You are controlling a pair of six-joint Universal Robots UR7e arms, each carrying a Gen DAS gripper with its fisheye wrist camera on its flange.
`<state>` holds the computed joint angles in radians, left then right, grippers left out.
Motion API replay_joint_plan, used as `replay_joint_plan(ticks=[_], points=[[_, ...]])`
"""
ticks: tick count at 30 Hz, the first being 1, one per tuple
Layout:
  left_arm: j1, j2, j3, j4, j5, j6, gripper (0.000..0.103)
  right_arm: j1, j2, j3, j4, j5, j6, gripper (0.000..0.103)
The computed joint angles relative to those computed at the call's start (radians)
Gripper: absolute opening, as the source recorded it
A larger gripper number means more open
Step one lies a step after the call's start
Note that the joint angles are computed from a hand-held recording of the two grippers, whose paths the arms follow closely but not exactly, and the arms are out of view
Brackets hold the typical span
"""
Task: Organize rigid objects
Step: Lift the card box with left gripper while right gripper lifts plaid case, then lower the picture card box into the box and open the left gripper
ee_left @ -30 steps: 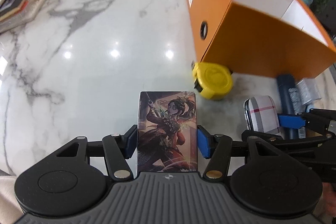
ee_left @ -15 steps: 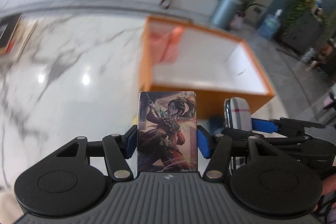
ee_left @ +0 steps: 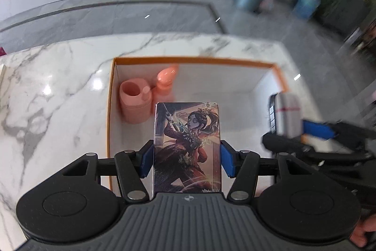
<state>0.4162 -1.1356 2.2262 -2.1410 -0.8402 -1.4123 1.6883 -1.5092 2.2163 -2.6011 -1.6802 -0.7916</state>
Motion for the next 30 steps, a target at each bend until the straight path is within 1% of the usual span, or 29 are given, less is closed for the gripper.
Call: replay_joint_plan(ticks=[1,3,5,7,11,14,16,19,21,25,27,30], points=[[0.024,0.032,-0.025,0.025,0.001,0.028,0.065,0.0,0.038,-0.011,-0.031,-0.021,0.004,0.066],[0.05,0.092,-0.068,0.089,-0.003,0.061,0.065,-0.006,0.102,-0.02,-0.096,-0.052,-0.006,0.066],[0.07,0.117,-0.083,0.143,-0.015,0.095,0.065,-0.016,0.152,-0.037,-0.121,-0.073,-0.016,0.066],[0.088,0.165,-0.11,0.19,-0.026,0.121,0.066,-0.028,0.181,-0.04,-0.131,-0.089,-0.035,0.066],[0.114,0.236,-0.155,0.271,-0.049,0.172,0.066,-0.04,0.224,-0.055,-0.129,-0.097,-0.062,0.066],[0.141,0.271,-0.184,0.316,-0.075,0.178,0.066,-0.044,0.241,-0.057,-0.129,-0.104,-0.085,0.067],[0.159,0.287,-0.203,0.345,-0.09,0.156,0.066,-0.047,0.248,-0.055,-0.134,-0.11,-0.095,0.067],[0.182,0.311,-0.229,0.386,-0.11,0.138,0.066,-0.051,0.249,-0.054,-0.128,-0.114,-0.091,0.067],[0.188,0.331,-0.245,0.431,-0.107,0.12,0.066,-0.051,0.246,-0.053,-0.119,-0.12,-0.088,0.067],[0.185,0.342,-0.255,0.465,-0.109,0.107,0.066,-0.051,0.246,-0.048,-0.114,-0.135,-0.093,0.067],[0.187,0.332,-0.245,0.445,-0.12,0.113,0.072,-0.05,0.248,-0.046,-0.115,-0.142,-0.089,0.066],[0.188,0.303,-0.212,0.387,-0.134,0.117,0.073,-0.046,0.249,-0.041,-0.117,-0.151,-0.084,0.066]])
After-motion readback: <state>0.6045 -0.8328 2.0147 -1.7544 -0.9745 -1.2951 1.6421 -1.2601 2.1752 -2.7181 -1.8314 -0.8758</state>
